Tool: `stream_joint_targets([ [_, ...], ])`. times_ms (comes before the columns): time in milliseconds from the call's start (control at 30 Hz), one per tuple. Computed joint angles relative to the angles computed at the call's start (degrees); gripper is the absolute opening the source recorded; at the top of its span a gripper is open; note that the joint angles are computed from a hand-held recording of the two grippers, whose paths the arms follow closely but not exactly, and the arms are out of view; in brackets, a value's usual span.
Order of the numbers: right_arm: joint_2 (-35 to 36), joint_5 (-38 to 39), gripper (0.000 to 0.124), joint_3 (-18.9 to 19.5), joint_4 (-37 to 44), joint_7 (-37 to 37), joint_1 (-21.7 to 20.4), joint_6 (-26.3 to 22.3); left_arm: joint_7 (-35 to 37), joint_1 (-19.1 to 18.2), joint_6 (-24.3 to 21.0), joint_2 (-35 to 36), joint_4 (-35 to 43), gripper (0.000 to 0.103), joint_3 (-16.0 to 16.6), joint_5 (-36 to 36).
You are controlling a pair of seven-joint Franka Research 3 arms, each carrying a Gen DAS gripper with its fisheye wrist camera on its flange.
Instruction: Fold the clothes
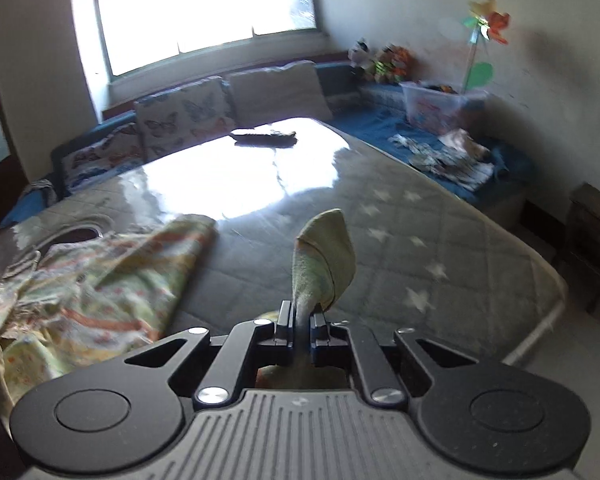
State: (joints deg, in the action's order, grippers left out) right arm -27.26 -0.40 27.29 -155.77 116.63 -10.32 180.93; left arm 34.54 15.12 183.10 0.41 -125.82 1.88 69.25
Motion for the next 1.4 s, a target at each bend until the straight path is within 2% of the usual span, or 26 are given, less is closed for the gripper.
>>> stream_joint_targets([
  [67,-1.29,0.33,0.012,1.19,-0.76,1.72,-1.45,-1.06,-0.09,-0.59,-0.6,1.25,1.53,0.077,-0.27,0.87],
  [233,-3.43,-1.55,0.021,5.42,-0.66,5.07,-6.61,-0.24,1.62,-2.52,-2.88,4.4,4.6,0.081,0.44,-0.82],
  [333,-3.32,-2.77,0.026,8.48,0.48,5.56,-10.06,2.18,5.64,-2.97,-4.01,6.14,5.67,0.081,0.65,-6.28],
  [400,-1.72,-2.5,0.029,7.99,1.47,3.95,-9.22,3.92,8.06,-3.39,-4.62,7.24,6.57,0.081,0.97,-9.59],
  [533,3.22,-1.41,0.037,4.05,3.84,-1.64,-3.48,4.19,13.17,-4.16,-5.46,10.23,9.64,0.08,1.29,-16.49],
  [667,7.05,-1.3,0.041,4.44,5.95,-4.62,-2.67,1.42,19.17,-4.3,-7.15,14.1,14.13,0.077,0.74,-24.9],
  [800,8.78,-4.1,0.042,5.21,6.83,-1.91,-4.01,-1.38,22.43,-5.8,-10.02,18.02,19.32,0.074,1.88,-29.68],
  [1033,10.93,-8.29,0.043,0.97,7.93,0.75,-1.25,-1.75,25.48,-7.15,-13.92,22.7,25.26,0.07,3.11,-33.77],
  [1167,11.88,-10.4,0.043,-1.23,8.6,1.78,0.51,-1.81,27.03,-6.72,-13.45,23.58,25.63,0.056,2.93,-35.72],
  [1233,12.24,-11.68,0.043,-1.26,8.94,2.72,0.42,-1.83,28.54,-5.87,-13.12,23.6,25.48,0.043,2.1,-37.3],
  [1300,12.34,-12.72,0.043,-1.43,9.05,3.65,0.46,-1.63,30.91,-4.65,-12.73,23.25,24.9,0.022,0.86,-39.26],
  [1400,12.38,-13.28,0.043,-1.78,9.11,4.43,0.75,-0.81,30.51,-5.72,-11.49,22.18,23.3,0.007,2.64,-39.08],
])
